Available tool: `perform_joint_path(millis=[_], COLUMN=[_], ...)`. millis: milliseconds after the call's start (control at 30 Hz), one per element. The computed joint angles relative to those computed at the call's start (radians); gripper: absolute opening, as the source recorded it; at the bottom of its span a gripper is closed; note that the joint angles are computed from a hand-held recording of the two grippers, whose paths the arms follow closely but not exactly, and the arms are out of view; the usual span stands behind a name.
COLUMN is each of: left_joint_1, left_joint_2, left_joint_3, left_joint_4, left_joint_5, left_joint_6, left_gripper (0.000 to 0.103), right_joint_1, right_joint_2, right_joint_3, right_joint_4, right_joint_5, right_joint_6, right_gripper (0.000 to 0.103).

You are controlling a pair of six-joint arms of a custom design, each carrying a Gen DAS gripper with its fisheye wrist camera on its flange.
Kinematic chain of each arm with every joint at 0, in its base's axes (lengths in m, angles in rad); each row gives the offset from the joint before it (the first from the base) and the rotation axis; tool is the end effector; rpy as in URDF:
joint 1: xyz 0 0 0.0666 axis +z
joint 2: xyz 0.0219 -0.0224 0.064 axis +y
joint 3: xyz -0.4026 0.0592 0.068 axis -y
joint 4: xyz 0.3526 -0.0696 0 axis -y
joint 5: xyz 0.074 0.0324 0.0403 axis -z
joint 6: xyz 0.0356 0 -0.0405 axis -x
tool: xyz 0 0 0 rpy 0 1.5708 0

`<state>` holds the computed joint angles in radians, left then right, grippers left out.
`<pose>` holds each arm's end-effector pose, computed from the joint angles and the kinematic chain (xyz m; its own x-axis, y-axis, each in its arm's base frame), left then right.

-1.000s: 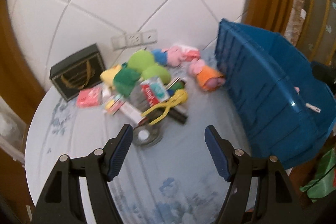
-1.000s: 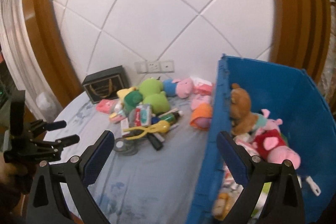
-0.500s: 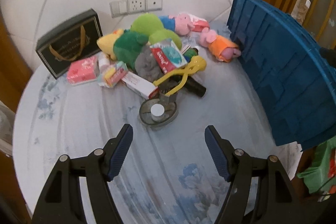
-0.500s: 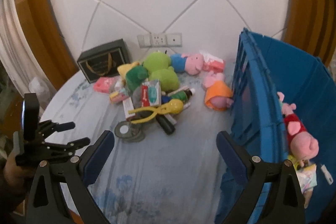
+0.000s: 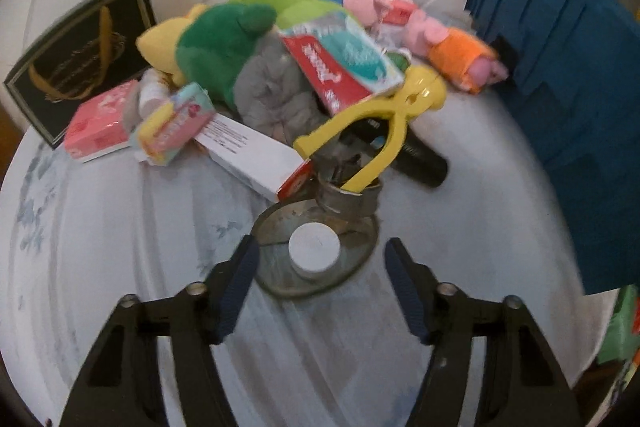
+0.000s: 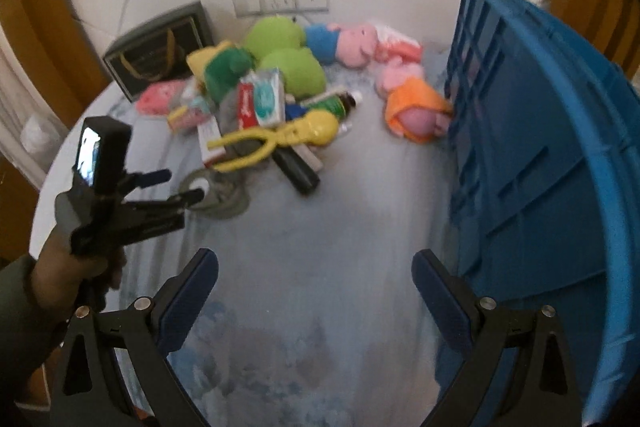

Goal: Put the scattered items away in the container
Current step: 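Move both tools back over the heap of items on the table, then grasp white bottle with left tool while right tool grasps clear tape roll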

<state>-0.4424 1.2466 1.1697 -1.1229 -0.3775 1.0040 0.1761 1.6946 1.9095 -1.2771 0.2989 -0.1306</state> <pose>0.3202 -0.1376 0.4069 -0.6861 -0.5428 -0.4845 -0.5617 0.8184 -0.1214 0.5296 0.0832 0.5025 -0.8560 -0.0259 -0.5163 0.0860 0.9777 -0.1916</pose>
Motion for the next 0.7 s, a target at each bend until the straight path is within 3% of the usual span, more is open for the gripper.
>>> perform_joint_path(millis=[133,367,700], left_joint_1=[0.009,0.013,-0.055], left_joint_2=[0.026,-0.011,-0.170], left_joint_3=[-0.037,-0.073,-0.123], left_joint_4=[0.073,0.129,0.051], left_joint_5=[-0.006,-0.022,-0.123], left_joint_6=[-0.046,-0.029,0.088], left_gripper=[0.034,0.033,0.033], right_joint_1=[-0.008,-0.011,0.011], right_joint_2=[0.019,0.061,0.214], right_joint_3=[-0.028,-0.052,0.055], right_joint_4=[0.004,0.019,0.048], right_joint_5=[-0.003,-0.024,-0.076], right_joint_6=[-0.018,-0.033,-0.020], right_gripper=[0.099,0.099,0.097])
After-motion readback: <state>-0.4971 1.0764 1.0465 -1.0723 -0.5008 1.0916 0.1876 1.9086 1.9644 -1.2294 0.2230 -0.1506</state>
